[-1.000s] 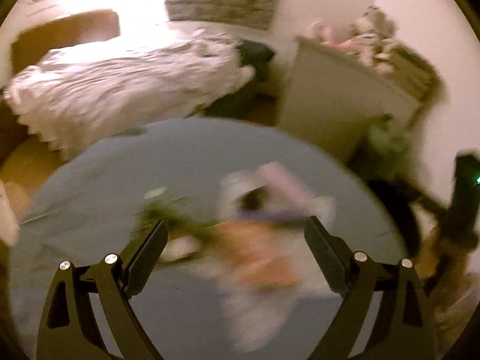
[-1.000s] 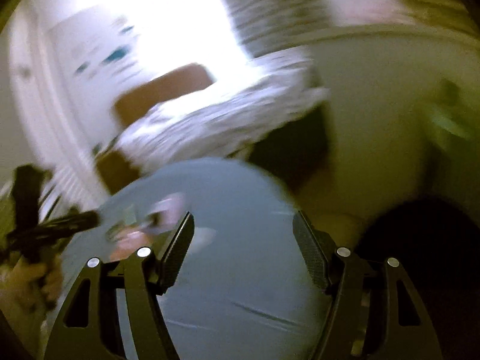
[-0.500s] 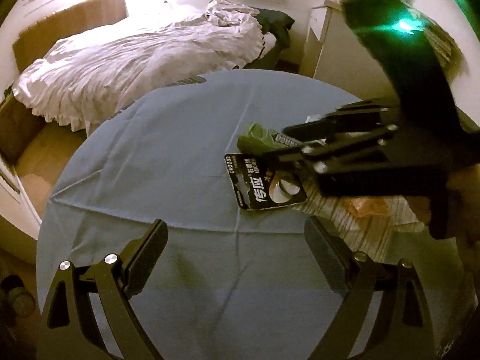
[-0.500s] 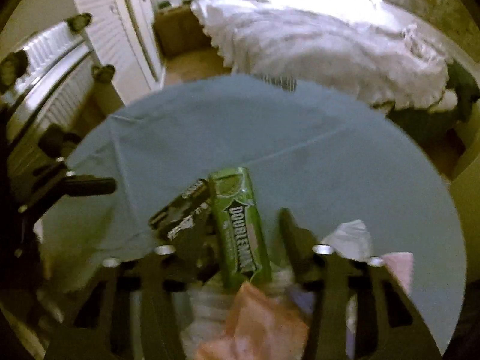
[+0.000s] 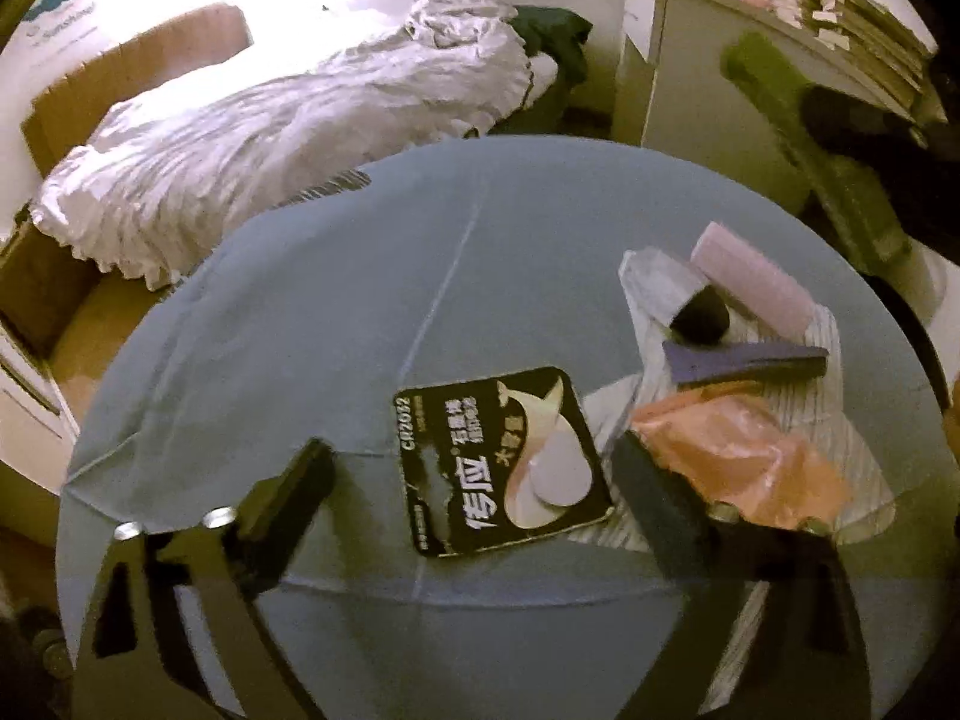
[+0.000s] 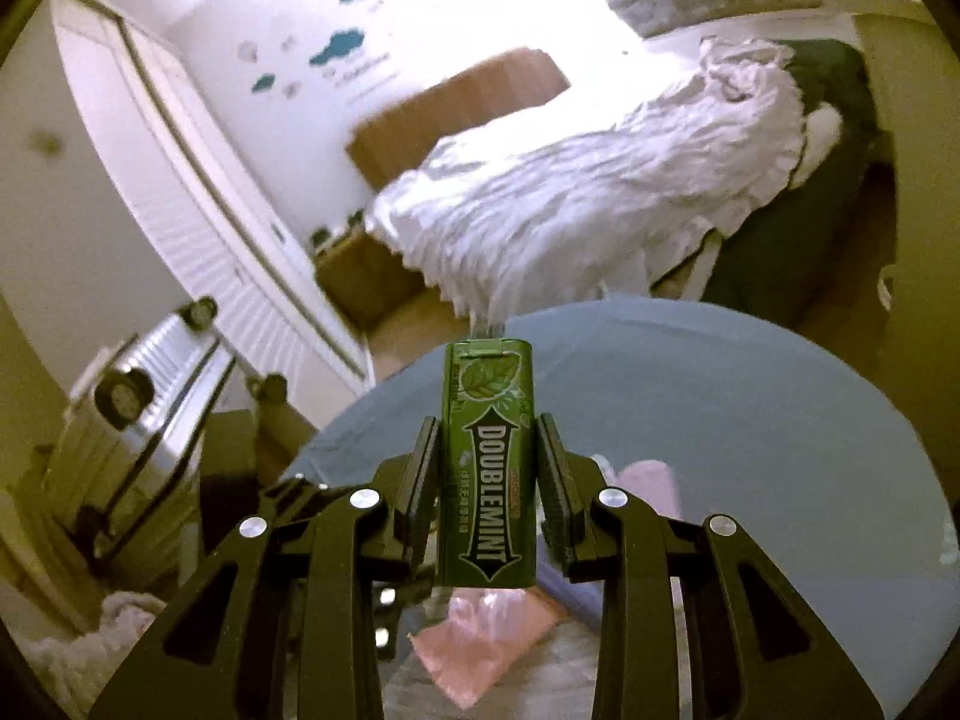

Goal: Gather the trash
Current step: 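Grasp the green Doublemint gum pack with the right gripper while the left grasps the black battery card, then carry the gum pack and battery card over the bin and open both grippers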

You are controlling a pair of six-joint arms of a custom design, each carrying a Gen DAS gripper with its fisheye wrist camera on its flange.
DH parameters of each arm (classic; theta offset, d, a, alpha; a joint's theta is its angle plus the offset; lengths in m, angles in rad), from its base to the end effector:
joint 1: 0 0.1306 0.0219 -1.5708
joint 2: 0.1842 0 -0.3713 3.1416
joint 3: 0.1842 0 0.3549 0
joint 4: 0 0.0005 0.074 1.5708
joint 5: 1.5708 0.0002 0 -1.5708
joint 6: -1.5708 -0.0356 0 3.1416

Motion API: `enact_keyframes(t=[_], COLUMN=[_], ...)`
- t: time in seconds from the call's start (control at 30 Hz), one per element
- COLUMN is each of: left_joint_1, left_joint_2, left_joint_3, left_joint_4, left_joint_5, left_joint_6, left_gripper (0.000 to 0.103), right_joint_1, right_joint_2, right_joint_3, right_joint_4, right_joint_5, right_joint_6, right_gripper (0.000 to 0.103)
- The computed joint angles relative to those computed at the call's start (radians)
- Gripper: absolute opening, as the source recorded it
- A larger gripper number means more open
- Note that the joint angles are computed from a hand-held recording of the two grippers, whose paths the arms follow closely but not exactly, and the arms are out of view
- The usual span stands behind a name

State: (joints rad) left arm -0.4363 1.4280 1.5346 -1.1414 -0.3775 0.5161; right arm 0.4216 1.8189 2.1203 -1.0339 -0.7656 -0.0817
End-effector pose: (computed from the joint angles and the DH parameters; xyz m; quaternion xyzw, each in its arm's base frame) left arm 0.4084 -0.1765 0.4472 -0.0874 0.9444 0.0416 0.3141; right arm 0.5287 0.2636 0.5063 -0.2931 0.8094 0.4244 0.2807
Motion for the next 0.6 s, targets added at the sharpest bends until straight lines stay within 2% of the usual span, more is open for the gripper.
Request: enact_keyframes(t=[0.03,0.1,0.2,0.4,0.6], left_joint_1=[-0.003,-0.007,-0.016,-0.040,-0.090], left_joint_2=[-0.003,-0.013,-0.044,-0.085,-0.021], left_joint_3=[-0.001,-0.008,-0.033,-0.021,0.129], left_joint_4=[0.002,0.001,0.021,0.053,0.092], left_joint_5=[-0.009,-0.008,-0.003,0.002,0.025], left_joint_6=[-0.001,0.012,0.027,0.070,0.022], left_gripper=[0.063,0.062,0.054,0.054,0.054], right_joint_1=[-0.009,-0.030,-0.049,-0.105,-0.220], right_joint_2=[-0.016,-0.053,-0.106,-0.181,-0.265], right_joint_3=[-0.027,-0.087,-0.169,-0.284,-0.390], right_joint_4=[0.023,0.074,0.130,0.238,0.356], right_joint_5=[-0.008,-0.033,-0.038,-0.060,-0.048], right_joint_6=[-0.014,-0.047,-0.076,-0.144,-0.228], right_gripper=[0.032,0.032,0.032,0.032,0.032])
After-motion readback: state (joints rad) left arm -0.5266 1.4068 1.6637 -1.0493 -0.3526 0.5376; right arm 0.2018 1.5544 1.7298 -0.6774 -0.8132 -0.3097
